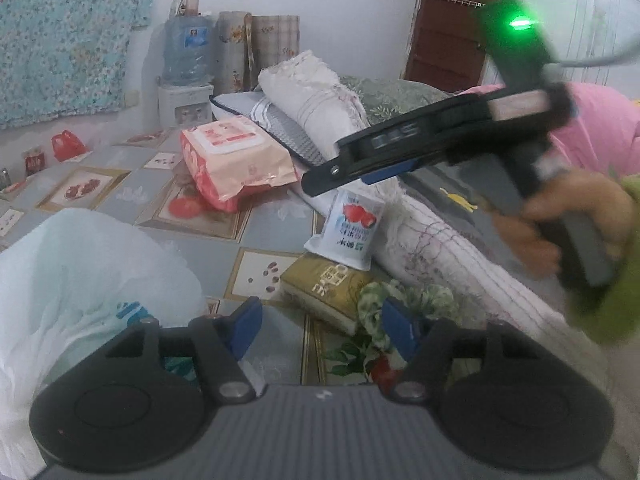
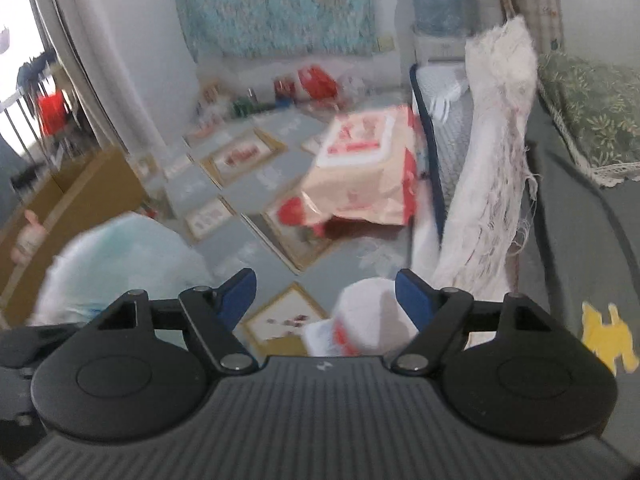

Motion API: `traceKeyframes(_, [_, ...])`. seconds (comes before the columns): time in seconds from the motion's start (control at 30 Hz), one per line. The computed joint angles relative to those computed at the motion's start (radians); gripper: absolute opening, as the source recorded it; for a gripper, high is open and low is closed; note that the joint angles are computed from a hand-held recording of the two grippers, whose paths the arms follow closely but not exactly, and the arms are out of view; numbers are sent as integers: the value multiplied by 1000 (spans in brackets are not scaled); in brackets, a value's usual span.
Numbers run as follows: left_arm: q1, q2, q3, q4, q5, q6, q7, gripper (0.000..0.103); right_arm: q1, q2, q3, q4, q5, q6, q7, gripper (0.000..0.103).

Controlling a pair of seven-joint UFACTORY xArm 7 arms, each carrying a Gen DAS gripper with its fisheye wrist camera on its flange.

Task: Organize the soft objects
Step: 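Close the right tool on the yogurt cup and lift it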

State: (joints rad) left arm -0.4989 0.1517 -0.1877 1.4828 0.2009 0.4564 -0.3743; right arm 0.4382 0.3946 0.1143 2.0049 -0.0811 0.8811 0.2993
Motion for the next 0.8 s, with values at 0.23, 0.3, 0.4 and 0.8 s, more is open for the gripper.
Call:
traceKeyframes(0.23, [-1, -10, -1, -28, 16, -15, 21, 67, 16, 68, -22, 87, -26, 138, 2, 53])
traceKeyframes(0.3, [0, -5, -3, -25, 11, -15, 26, 67, 14, 36, -18, 37, -25, 113, 3, 53])
traceKeyframes(0.4, [2, -4, -6, -28, -7, -21, 35, 68, 15, -11, -15, -31, -33, 70, 29, 50])
traceKeyframes(0.8, [-9, 5, -16, -33, -22, -42, 62, 70, -118, -337, 77, -505, 491, -301, 25, 48])
